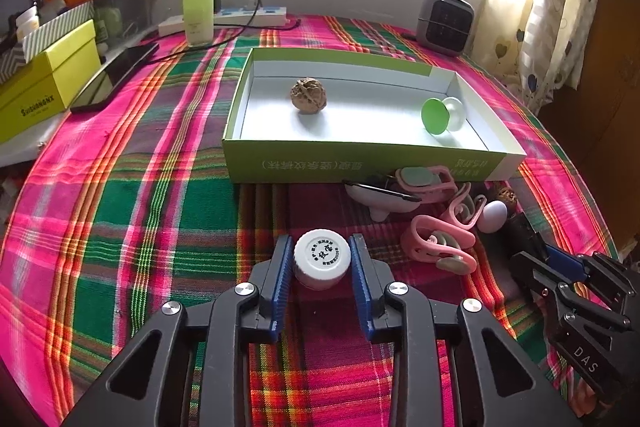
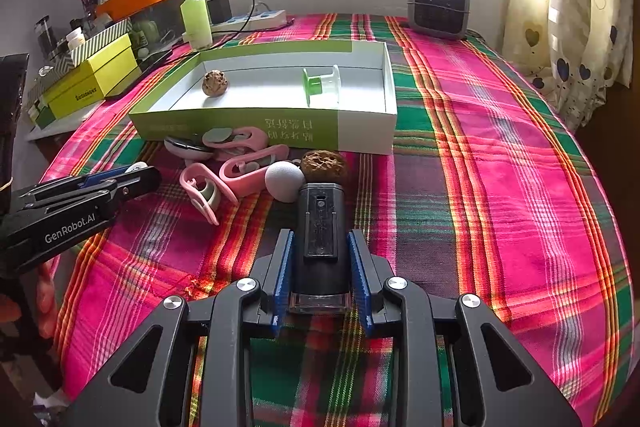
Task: Organize objects
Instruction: 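Lift the black device and white jar and carry them over the box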
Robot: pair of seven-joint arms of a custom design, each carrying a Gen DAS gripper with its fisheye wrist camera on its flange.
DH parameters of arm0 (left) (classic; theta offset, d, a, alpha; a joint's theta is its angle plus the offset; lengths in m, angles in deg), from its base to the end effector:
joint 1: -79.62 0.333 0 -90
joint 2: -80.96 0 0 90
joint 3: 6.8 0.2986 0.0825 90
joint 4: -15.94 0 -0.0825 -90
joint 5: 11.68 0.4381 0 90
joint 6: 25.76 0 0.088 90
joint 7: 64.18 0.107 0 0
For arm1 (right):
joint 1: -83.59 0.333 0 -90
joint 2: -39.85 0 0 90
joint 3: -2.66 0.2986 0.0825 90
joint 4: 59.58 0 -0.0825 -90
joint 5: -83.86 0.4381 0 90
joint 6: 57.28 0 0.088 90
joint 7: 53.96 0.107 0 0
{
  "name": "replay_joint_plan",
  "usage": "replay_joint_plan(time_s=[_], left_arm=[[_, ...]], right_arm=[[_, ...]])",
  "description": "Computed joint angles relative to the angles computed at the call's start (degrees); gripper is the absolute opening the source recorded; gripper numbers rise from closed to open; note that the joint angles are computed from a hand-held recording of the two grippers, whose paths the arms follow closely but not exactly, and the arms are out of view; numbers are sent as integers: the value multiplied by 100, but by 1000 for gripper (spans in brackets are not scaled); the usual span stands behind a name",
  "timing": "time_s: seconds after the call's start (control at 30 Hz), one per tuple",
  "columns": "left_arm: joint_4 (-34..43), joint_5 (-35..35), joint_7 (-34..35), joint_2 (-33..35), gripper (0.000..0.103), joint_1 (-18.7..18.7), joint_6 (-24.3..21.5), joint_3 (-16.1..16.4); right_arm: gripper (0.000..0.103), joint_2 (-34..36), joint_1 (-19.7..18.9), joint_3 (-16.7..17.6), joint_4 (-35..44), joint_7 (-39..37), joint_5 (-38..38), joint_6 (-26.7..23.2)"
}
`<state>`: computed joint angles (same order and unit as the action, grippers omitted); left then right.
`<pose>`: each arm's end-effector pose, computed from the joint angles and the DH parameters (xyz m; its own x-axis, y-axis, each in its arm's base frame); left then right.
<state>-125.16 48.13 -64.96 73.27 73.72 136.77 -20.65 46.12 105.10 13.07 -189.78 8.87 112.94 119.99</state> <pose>0.4823 -0.2194 0.3260 0.2479 -0.9610 0.1223 -0.7206 -0.2673 -0.6398 0.5352 0.2853 0.3296 0.5189 -0.8528 -0.0588 -0.6629 -0.3580 -0.6576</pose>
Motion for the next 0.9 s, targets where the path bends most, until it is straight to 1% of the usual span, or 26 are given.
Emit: replay_joint_plan(time_s=[0.1, 0.27, 0.47, 0.67, 0.77, 0.9], left_arm=[[-8, -31, 53, -6, 26, -3, 22, 9], [-49, -39, 73, -86, 26, -1, 45, -15], [-69, -42, 120, -218, 26, 21, 102, -61], [-30, -148, 297, -273, 26, 45, 166, -94], [30, -142, 328, -261, 26, 77, 178, -111], [127, -198, 434, -204, 26, 131, 303, -68]], right_arm=[[29, -19, -4, 14, -14, -26, 47, 11], [29, -87, -55, 96, -43, -305, 361, 32], [29, -190, -119, 203, -1, -1013, 1197, -92], [29, -251, -18, 128, 138, -1584, 1762, -283], [29, -240, 42, 65, 247, -1690, 1837, -380], [29, -160, 92, 19, 432, -1660, 1683, -476]])
